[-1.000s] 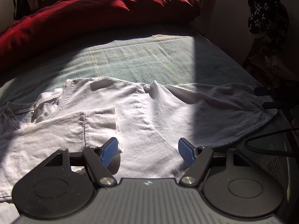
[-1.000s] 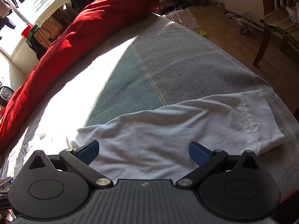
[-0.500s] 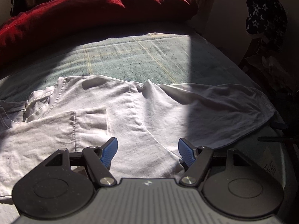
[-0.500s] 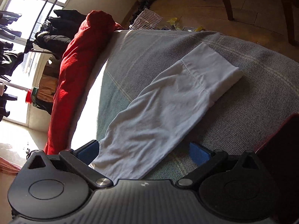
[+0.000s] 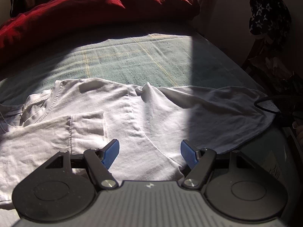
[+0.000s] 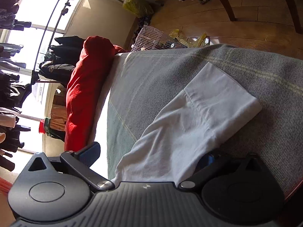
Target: Fold clothes
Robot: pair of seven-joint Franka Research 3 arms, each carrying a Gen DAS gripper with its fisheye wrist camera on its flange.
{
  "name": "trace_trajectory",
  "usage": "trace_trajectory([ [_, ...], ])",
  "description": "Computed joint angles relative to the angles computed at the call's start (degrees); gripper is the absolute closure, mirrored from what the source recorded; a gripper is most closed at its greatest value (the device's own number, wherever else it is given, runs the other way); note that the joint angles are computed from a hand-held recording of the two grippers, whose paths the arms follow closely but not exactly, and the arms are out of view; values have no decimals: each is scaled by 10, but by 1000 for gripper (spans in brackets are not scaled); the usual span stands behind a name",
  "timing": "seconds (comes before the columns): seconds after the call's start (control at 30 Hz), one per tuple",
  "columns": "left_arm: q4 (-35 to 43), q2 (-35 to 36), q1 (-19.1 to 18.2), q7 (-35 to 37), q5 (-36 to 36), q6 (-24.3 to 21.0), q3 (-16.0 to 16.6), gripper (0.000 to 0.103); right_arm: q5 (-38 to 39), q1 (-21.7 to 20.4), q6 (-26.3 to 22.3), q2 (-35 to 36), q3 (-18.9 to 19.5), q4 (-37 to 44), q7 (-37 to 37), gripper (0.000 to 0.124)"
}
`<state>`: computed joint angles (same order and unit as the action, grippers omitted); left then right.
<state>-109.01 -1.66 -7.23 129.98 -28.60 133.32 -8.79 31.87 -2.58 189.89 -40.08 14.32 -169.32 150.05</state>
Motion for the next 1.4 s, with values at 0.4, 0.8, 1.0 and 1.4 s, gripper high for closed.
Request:
trace_trajectory([
  [0.4,-5,-2,-2,-6,2,4,-1,31,34,55,85,15,-31,-25,-20,21],
  [0.8,-3,-5,-10,9,9,-7,-4,31,143,-5,80,43,61,9,-78,21],
  [1.0,-1,-7,-12,11,2,-3,-4,31,74,129,130,43,-104,-13,-58,21],
  [1.4,-13,-20,-13,7,0,1,3,31,22,132,113,16,-119,-17,-70,36],
])
